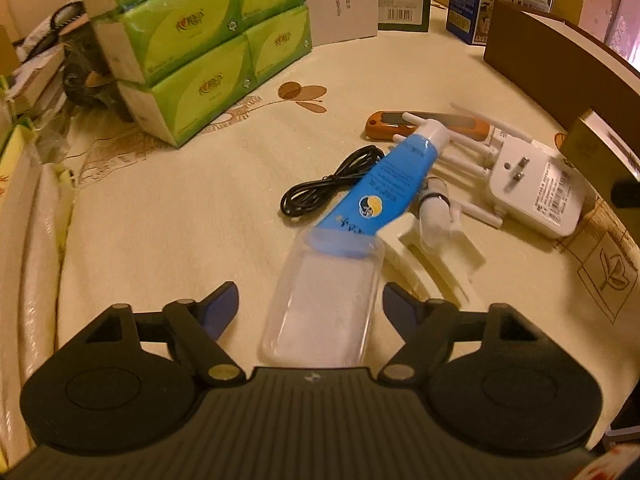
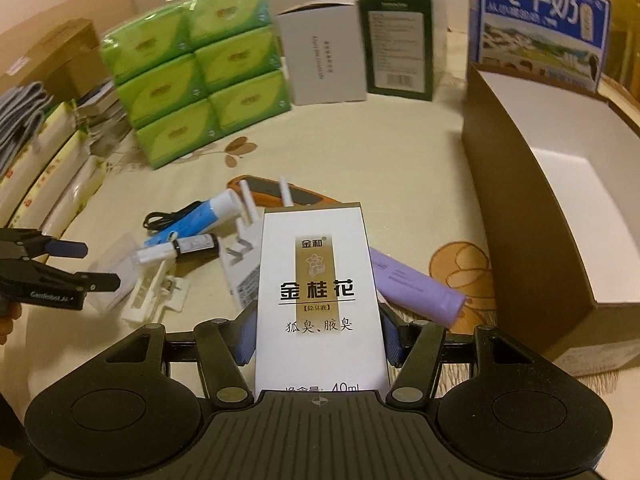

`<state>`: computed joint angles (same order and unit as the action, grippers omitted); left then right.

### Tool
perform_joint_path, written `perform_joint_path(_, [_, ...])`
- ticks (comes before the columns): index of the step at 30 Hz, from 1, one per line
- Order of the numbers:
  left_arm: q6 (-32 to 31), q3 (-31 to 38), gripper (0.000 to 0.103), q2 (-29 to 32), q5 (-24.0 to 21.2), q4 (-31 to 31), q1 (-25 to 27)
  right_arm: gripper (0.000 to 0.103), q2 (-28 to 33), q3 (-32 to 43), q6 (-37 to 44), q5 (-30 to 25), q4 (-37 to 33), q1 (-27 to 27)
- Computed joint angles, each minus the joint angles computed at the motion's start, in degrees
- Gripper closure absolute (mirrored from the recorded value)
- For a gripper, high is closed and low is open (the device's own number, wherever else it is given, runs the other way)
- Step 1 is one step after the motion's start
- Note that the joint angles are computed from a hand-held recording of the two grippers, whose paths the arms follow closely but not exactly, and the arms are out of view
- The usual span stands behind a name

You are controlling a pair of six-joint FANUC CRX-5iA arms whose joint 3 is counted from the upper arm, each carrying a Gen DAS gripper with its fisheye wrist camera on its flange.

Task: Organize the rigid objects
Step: 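Grasp the clear plastic case with the left gripper while the right gripper lifts the white box, then lower the white box into the brown shoebox with the right gripper while the left lowers the clear case in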

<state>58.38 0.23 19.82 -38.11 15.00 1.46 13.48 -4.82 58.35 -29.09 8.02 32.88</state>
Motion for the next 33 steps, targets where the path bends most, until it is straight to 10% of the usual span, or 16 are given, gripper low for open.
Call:
perform_joint_path(18, [11.56, 2.77, 0.049, -3.64, -1.47, -6.87, -3.24, 0.047, -4.74, -0.7, 4.0, 2.07, -3.93, -2.42])
perform_joint_path(33, [10.35, 17.41, 0.049, 4.52, -0.55, 4.73, -17.87, 0.047, -12.27, -8.19, -7.37, 6.61, 9.54, -11.92])
